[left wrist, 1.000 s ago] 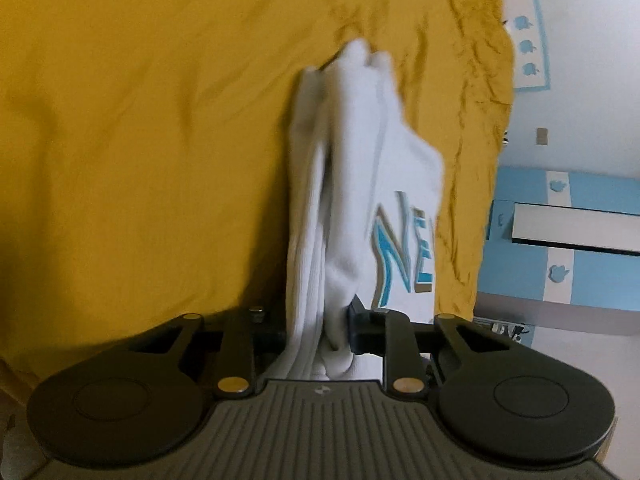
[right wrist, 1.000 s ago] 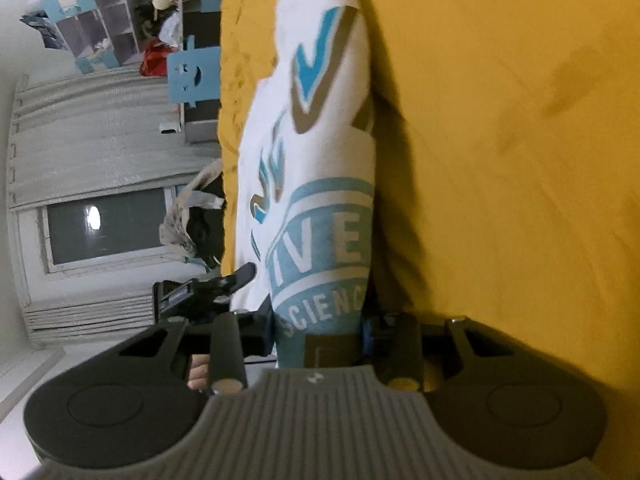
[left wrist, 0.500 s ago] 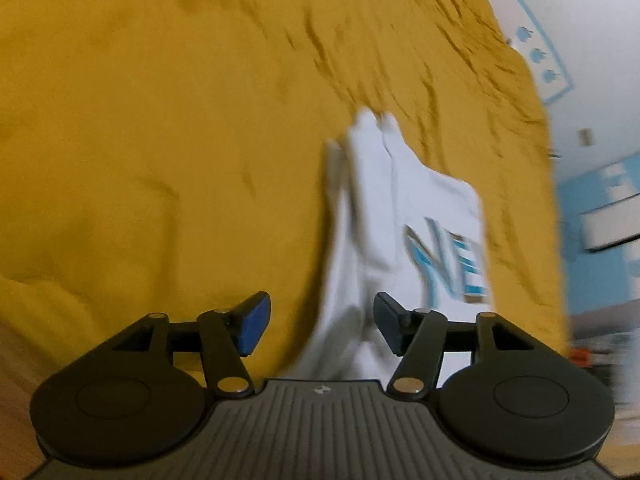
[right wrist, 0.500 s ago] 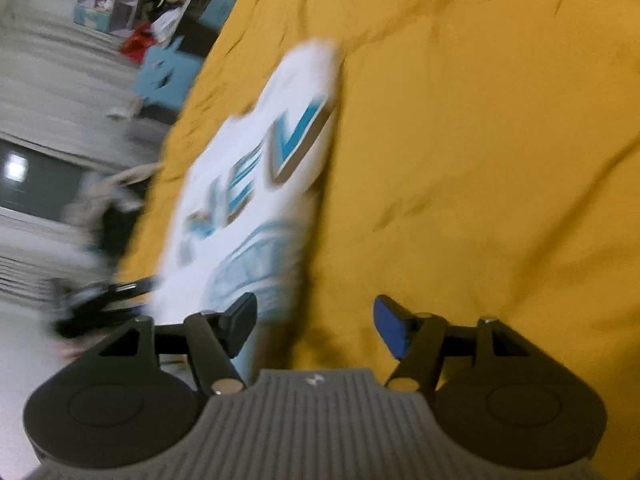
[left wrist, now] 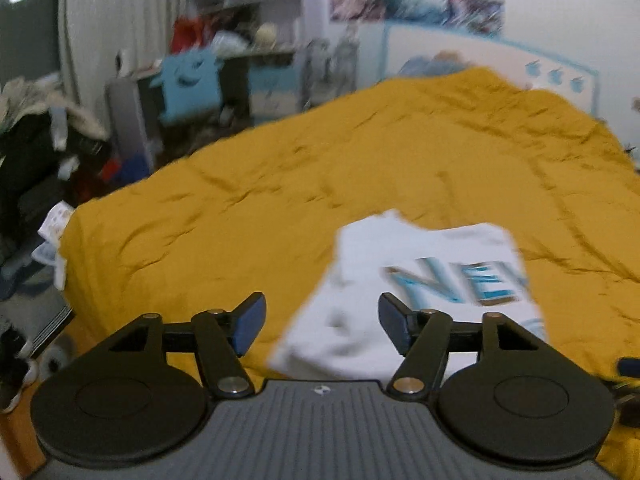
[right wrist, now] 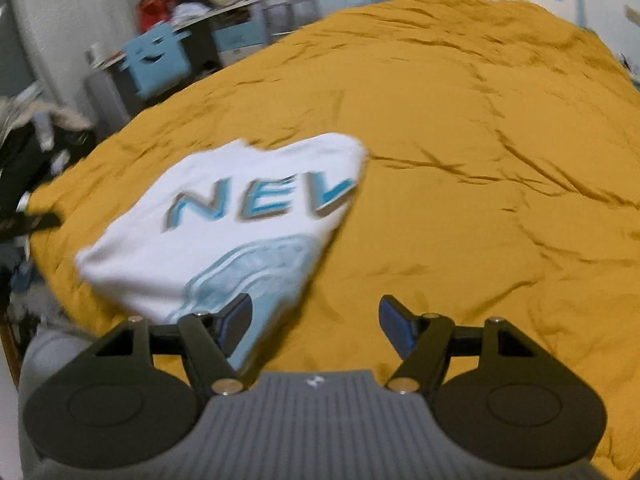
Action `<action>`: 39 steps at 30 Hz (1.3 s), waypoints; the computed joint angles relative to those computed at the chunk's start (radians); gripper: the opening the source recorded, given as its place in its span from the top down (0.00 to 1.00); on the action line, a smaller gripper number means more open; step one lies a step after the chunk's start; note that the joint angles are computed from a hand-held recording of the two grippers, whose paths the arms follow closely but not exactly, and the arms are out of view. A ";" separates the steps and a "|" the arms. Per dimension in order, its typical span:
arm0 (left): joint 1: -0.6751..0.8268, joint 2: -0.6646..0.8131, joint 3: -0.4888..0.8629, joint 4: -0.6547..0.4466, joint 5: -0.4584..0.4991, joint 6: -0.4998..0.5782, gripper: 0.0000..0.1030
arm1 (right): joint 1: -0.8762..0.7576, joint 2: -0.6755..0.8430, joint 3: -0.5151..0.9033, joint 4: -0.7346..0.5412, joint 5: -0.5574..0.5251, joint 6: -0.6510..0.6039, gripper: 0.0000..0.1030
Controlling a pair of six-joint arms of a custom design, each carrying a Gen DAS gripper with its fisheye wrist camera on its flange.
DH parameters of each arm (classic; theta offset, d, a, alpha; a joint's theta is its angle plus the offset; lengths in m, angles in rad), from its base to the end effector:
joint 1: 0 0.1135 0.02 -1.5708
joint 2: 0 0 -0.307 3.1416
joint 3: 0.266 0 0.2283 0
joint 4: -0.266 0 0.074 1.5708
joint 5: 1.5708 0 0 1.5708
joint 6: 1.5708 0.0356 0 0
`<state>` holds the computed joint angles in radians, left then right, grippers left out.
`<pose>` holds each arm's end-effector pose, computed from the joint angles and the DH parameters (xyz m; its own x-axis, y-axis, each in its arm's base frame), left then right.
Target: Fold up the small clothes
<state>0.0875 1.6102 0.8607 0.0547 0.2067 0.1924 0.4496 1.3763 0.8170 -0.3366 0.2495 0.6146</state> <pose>0.3173 0.0205 0.2444 -0.6123 0.1342 -0.7791 0.1922 0.9812 0.0179 0.2263 0.0994 0.2640 -0.7372 0.2647 -0.6216 0.1749 0.9635 0.2028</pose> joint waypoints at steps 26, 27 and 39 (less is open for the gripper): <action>-0.302 -0.100 -0.370 0.149 -0.125 -0.210 0.24 | 0.350 -0.120 -0.228 0.042 0.215 0.224 0.36; -0.304 -0.100 -0.371 0.145 -0.126 -0.218 0.24 | 0.350 -0.124 -0.230 0.041 0.213 0.227 0.36; -0.332 -0.123 -0.415 0.184 -0.139 -0.257 0.24 | 0.328 -0.117 -0.232 0.047 0.204 0.212 0.37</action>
